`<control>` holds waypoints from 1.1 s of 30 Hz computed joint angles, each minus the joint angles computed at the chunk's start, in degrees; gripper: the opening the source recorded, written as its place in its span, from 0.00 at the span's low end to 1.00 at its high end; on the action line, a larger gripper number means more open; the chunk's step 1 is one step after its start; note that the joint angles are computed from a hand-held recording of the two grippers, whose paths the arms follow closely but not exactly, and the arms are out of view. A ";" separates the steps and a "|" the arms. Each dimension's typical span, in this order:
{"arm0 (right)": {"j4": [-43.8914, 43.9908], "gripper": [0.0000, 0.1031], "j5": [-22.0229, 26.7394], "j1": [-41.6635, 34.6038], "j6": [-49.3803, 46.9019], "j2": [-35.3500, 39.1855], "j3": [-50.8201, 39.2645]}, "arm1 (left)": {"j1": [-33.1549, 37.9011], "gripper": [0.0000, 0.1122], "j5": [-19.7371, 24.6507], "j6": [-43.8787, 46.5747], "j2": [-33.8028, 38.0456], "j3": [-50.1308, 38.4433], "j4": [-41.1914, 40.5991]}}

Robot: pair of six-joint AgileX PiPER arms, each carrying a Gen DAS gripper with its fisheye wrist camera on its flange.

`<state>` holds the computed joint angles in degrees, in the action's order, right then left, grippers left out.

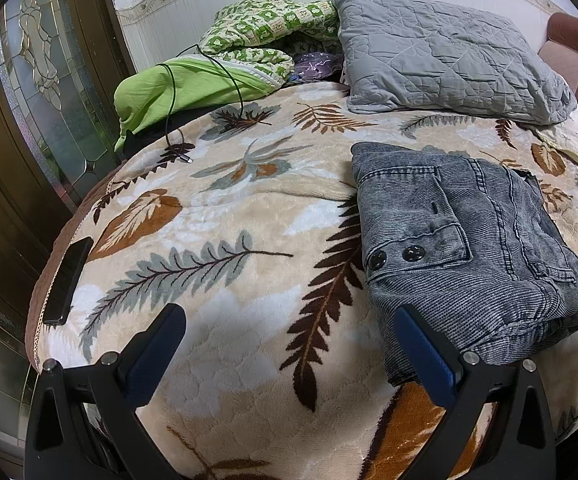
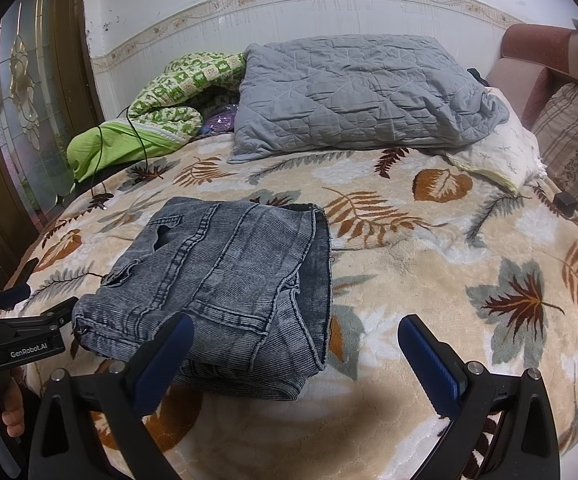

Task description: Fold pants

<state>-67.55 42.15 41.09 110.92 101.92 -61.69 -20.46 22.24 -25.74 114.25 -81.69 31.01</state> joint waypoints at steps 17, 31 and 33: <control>-0.59 1.00 -0.35 0.02 0.78 0.23 0.54 | 0.19 0.92 -0.45 0.34 -0.22 0.53 -0.32; -0.39 1.00 -0.44 -0.04 0.49 0.48 0.28 | 0.10 0.92 -0.97 2.14 -0.89 0.82 -1.93; -0.28 1.00 -0.39 -0.03 0.36 0.53 0.17 | 0.29 0.92 -1.13 3.04 -0.98 0.86 -2.80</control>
<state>-67.83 41.76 41.06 111.28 102.44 -61.52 -20.17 21.11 -22.70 113.27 -80.83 28.22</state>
